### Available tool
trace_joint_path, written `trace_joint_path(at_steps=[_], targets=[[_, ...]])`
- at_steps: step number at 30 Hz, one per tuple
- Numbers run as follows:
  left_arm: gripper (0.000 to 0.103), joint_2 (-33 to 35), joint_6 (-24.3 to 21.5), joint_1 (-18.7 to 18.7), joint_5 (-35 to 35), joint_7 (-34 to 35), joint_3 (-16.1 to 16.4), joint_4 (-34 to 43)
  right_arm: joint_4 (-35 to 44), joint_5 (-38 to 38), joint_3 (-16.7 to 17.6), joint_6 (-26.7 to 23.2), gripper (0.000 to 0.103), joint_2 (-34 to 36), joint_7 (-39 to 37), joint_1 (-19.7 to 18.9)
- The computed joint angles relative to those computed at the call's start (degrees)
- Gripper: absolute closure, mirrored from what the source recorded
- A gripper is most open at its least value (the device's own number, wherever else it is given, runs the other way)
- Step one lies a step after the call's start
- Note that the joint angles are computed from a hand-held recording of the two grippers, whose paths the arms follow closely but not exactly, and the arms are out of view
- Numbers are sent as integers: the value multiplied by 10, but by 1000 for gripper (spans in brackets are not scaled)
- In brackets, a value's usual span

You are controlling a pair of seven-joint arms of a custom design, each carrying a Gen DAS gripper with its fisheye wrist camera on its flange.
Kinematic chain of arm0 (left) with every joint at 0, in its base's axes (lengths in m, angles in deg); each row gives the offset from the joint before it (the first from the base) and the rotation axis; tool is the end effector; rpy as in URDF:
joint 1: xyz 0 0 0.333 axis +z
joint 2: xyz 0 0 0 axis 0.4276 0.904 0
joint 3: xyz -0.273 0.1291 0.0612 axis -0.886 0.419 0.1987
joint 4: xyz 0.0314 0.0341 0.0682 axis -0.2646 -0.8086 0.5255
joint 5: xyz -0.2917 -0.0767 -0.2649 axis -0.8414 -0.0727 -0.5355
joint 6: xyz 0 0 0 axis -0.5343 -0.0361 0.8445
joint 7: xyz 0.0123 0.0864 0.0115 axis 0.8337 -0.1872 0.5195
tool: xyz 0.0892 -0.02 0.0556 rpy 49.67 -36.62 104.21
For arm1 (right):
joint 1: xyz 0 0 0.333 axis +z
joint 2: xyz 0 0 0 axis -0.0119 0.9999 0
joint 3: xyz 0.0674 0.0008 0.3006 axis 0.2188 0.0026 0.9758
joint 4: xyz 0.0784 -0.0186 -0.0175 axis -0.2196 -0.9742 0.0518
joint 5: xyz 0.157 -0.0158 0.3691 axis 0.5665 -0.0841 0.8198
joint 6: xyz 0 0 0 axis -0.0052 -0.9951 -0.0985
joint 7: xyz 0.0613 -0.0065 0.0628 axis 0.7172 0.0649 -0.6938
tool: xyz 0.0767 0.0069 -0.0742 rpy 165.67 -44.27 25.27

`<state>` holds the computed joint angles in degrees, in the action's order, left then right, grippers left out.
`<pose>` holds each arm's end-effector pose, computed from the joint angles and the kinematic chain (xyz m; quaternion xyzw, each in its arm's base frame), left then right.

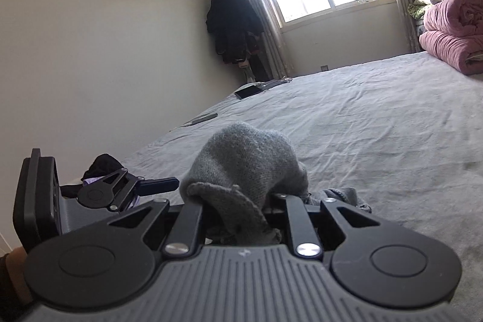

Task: Fold clothes
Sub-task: 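Lift the grey sweater off the bed with both grippers, holding it up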

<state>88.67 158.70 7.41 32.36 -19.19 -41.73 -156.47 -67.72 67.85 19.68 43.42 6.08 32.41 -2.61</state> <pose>0.5808 -0.3006 0.4826 -0.5169 0.6564 -0.2434 0.4926 0.6951 0.0794 0.5032 -0.7148 0.3367 -0.0173 0.6126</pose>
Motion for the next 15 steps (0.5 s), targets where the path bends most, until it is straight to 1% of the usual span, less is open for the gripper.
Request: trace_joint_path(at_steps=[4,6,8,9,10,11,12,13,14,15], targets=[[1,-2,21,5,7,-14,3,2,34,7,6,-58,86,28,45,-16],[1,-7,32,7,20,-19,4,-2,38,6,11,-78,86,30,28,-20],[13,-17,63,16,28,-17,6,-10,27,3,11,-86,86,17,-1,-22],[25,-21,78,22,17,-9,5,-13,22,3,10,-84,86,13,-7,-21],[31,-24,92,27,1,-1,5,-15,18,5,9,-78,86,10,-5,-18],[34,-26,106,33,-14,7,5,-18,15,7,8,-72,86,6,-3,-16],[41,-27,119,38,-27,14,5,-20,12,8,7,-68,86,4,0,-14],[51,-28,133,42,-38,22,6,-23,9,9,5,-64,86,3,3,-12],[55,-29,147,47,-50,31,6,-26,7,9,5,-62,85,1,4,-11],[63,-30,160,51,-60,40,7,-29,3,9,4,-60,85,-1,2,-9]])
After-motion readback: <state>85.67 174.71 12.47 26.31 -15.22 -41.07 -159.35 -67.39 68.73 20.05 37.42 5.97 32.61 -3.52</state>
